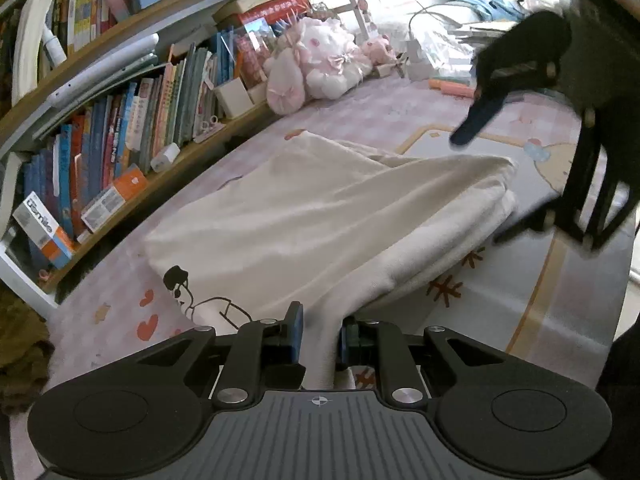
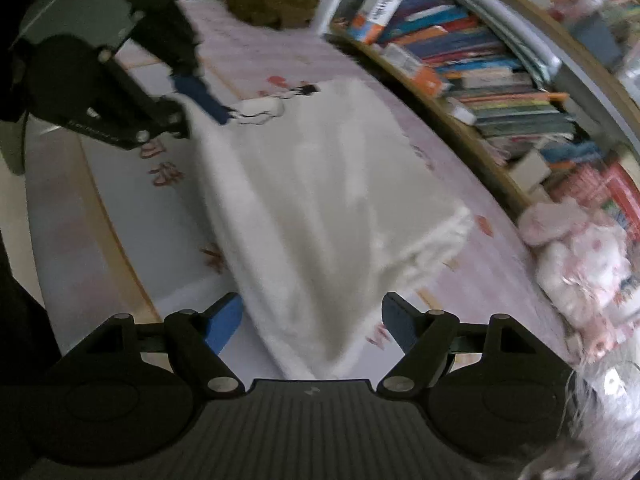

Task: Fold clothes
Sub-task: 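Grasp the printed shirt end with the left gripper while the right gripper holds the other end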

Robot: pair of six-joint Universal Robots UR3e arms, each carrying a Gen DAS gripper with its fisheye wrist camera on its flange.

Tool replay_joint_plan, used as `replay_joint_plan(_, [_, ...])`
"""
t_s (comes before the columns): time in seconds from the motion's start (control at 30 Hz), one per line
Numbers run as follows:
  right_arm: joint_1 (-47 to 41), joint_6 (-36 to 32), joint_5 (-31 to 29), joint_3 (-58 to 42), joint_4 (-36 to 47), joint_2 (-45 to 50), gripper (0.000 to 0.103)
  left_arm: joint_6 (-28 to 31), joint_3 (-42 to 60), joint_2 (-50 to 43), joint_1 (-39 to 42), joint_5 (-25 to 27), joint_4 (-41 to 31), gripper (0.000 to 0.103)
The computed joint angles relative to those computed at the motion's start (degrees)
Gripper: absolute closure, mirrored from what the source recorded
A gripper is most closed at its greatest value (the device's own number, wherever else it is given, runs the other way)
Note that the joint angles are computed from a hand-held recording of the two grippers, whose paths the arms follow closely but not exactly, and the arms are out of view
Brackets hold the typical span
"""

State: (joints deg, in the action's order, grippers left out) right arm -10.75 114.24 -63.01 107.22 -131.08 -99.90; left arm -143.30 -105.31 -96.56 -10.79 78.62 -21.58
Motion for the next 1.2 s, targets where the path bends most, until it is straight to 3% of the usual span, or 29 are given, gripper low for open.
replay_joint_plan(0.27, [8.51, 10.27, -7.79, 3.26, -17.19, 6.89, 0.030, -5.19, 2.75, -1.05, 2.06, -3.88, -2.37, 0.086])
replay_joint_plan(0.33, [9.30, 9.94, -10.02, 4.63, -21.38, 7.77, 0.037, -4.25, 2.13, -0.57, 2.21, -3.94, -2.40, 0.086])
replay_joint_plan(0.37, [9.38, 9.15, -11.36, 5.70, -24.25, 8.12, 0.046, -3.55, 1.72, -0.30, 2.20, -3.83, -2.39, 0.085])
replay_joint_plan(0.5, [6.62, 5.49, -11.48, 8.44, -27.68, 7.14, 0.047, 0.26, -0.31, 0.75, 1.34, -1.99, -2.08, 0.083])
replay_joint_plan(0.7, [2.31, -7.05, -7.50, 17.92, -38.11, 4.25, 0.047, 7.01, -4.19, 2.16, -0.30, 1.92, -0.62, 0.080])
replay_joint_plan(0.83, [-0.35, -13.61, -2.71, 23.97, -46.74, 3.13, 0.048, 7.73, -6.80, 3.19, -0.10, 3.68, 1.35, 0.072])
replay_joint_plan(0.97, [-2.45, -20.10, 2.04, 26.97, -50.28, 2.50, 0.048, 7.75, -8.50, 3.93, 0.54, 4.39, 2.09, 0.071])
replay_joint_plan(1.03, [-3.20, -23.62, 3.93, 26.87, -48.15, 1.94, 0.057, 8.04, -9.29, 4.03, 0.51, 4.73, 2.82, 0.071])
replay_joint_plan(1.1, [-3.61, -27.51, 4.97, 26.54, -45.87, 1.73, 0.076, 8.86, -9.96, 4.05, 0.45, 4.77, 3.70, 0.071])
replay_joint_plan(1.2, [-3.72, -29.20, 5.11, 25.87, -44.50, 2.13, 0.082, 10.11, -10.97, 4.17, 0.49, 4.57, 5.17, 0.071])
